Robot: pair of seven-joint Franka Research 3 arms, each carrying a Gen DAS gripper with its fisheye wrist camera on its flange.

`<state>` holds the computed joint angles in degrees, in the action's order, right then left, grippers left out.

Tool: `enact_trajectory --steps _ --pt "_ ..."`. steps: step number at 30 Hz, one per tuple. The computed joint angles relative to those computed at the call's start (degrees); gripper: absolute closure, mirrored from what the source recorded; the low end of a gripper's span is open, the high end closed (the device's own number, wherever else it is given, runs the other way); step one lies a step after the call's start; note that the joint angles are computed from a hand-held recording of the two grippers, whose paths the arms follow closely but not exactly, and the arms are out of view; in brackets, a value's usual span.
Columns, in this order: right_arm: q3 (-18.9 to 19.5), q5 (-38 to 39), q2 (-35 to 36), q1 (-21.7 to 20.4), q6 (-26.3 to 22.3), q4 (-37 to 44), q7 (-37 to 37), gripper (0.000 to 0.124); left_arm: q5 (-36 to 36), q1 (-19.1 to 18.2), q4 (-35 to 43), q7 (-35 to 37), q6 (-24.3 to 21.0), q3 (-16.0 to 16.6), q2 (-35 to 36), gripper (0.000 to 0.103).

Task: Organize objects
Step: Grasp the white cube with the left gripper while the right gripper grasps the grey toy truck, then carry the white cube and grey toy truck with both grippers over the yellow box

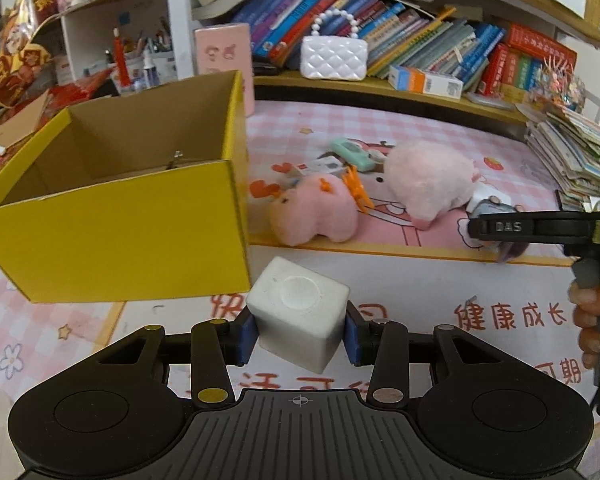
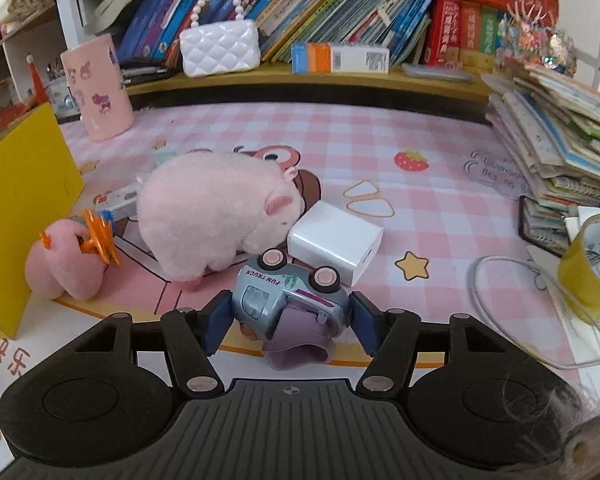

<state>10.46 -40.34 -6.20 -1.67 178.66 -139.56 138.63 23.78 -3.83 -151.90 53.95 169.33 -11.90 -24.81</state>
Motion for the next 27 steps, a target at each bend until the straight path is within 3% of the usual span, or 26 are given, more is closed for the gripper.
enact_trajectory --steps 5,13,17,27 --pt "2.5 3.5 -4.9 -0.3 -0.4 -3.3 0.4 0.065 -1.9 -1.5 -2.7 2.5 1.3 3.1 -2.4 0.062" --pt "6.5 17.1 -11.3 4.5 -2.4 -7.1 -2.9 0.065 -5.2 -1.4 -8.5 8.1 3.8 7.7 -8.7 0.062" --pt "8.9 21.9 -14.3 7.3 -3.5 -8.8 -4.7 0.065 -7.1 -1.0 -11.1 11.4 3.3 10.6 -12.3 0.063" --pt "18.7 25.2 -17.5 7.5 -6.6 -8.8 -3.5 0.065 -12.5 -1.8 -17.1 23.9 0.3 18.4 -22.3 0.063"
